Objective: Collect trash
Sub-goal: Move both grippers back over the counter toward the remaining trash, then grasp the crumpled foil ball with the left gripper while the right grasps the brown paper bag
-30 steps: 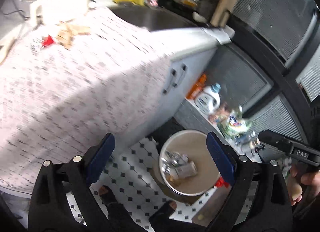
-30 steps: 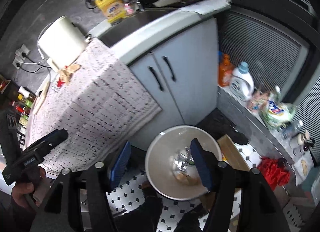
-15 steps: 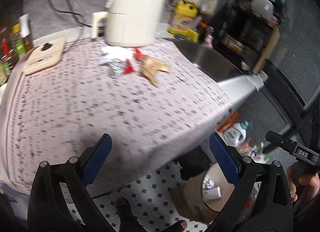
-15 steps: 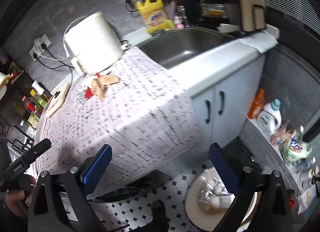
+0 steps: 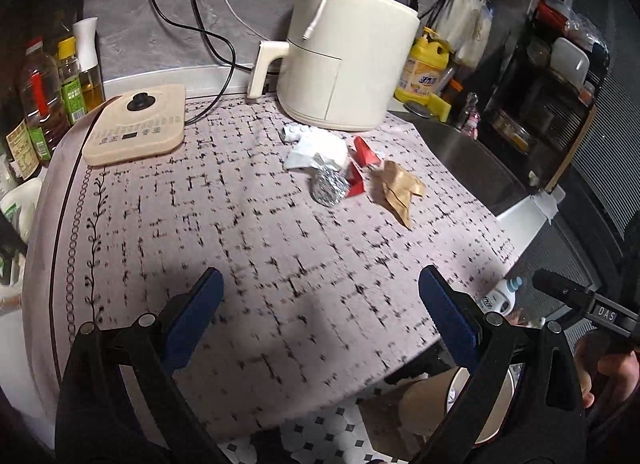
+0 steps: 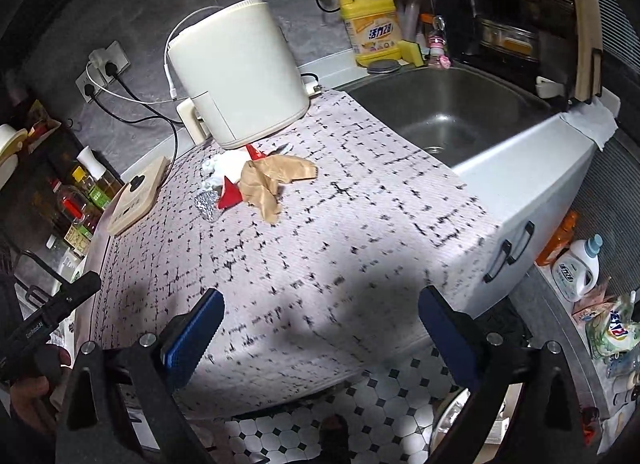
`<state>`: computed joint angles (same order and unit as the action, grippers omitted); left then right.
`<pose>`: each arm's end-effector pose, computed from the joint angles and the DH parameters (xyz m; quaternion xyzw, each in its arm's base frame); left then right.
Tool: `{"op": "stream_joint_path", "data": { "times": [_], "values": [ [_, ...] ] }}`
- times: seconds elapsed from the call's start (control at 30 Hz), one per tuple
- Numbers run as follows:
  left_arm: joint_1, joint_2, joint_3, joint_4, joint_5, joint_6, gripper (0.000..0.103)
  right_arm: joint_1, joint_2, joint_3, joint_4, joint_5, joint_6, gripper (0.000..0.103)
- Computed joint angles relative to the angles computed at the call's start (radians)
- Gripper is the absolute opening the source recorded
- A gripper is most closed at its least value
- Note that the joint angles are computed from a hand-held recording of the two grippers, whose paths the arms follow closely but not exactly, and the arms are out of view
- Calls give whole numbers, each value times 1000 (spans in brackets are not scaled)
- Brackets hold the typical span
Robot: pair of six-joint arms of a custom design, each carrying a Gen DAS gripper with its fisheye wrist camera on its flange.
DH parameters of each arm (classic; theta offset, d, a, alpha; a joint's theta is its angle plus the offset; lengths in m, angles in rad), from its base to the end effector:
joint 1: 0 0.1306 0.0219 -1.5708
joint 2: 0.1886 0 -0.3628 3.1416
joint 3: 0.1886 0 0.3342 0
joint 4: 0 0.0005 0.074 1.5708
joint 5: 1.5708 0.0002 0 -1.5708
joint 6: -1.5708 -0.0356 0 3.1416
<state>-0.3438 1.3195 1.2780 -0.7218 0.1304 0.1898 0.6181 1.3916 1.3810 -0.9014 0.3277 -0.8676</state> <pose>0.3861 -0.1437 0.4031 0.0961 0.9130 -0.1612 0.3624 0.3535 0.2367 0.4046 0.1685 0.9197 0.1022 0.3395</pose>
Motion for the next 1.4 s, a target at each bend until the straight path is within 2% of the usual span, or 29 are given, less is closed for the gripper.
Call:
{"op": "stream_joint_path", "data": {
  "times": [0.27, 0.5, 0.6, 0.8, 0.97, 1.07, 1.13, 1.23, 1.27, 1.33, 1.4],
  "values": [
    [85, 140, 111, 22, 125, -87, 96, 20, 116, 117, -22, 51, -61, 95],
    [100, 294, 260, -23, 235, -148, 81, 35, 171, 194, -109, 104, -140, 92],
    [93, 355, 320, -47, 264, -156, 75, 40, 180, 217, -157, 128, -174, 92],
    [76, 459, 423, -87, 308, -167, 71, 46, 190, 246, -249, 159, -247, 89],
    [64, 531, 497, -115, 311, -170, 68, 53, 196, 272, -314, 178, -290, 89],
    [60, 565, 534, -134, 312, -161, 64, 57, 202, 291, -340, 183, -294, 89],
    [60, 584, 554, -149, 315, -153, 56, 56, 204, 297, -346, 180, -293, 89],
    [66, 589, 557, -150, 361, -141, 35, 49, 211, 305, -338, 165, -271, 89],
    [64, 579, 547, -144, 350, -148, 30, 42, 218, 311, -330, 154, -251, 89],
    [66, 561, 526, -138, 325, -147, 29, 27, 233, 321, -307, 133, -213, 89],
    [81, 551, 510, -140, 336, -131, 29, 5, 263, 346, -273, 98, -158, 88]
  ]
}}
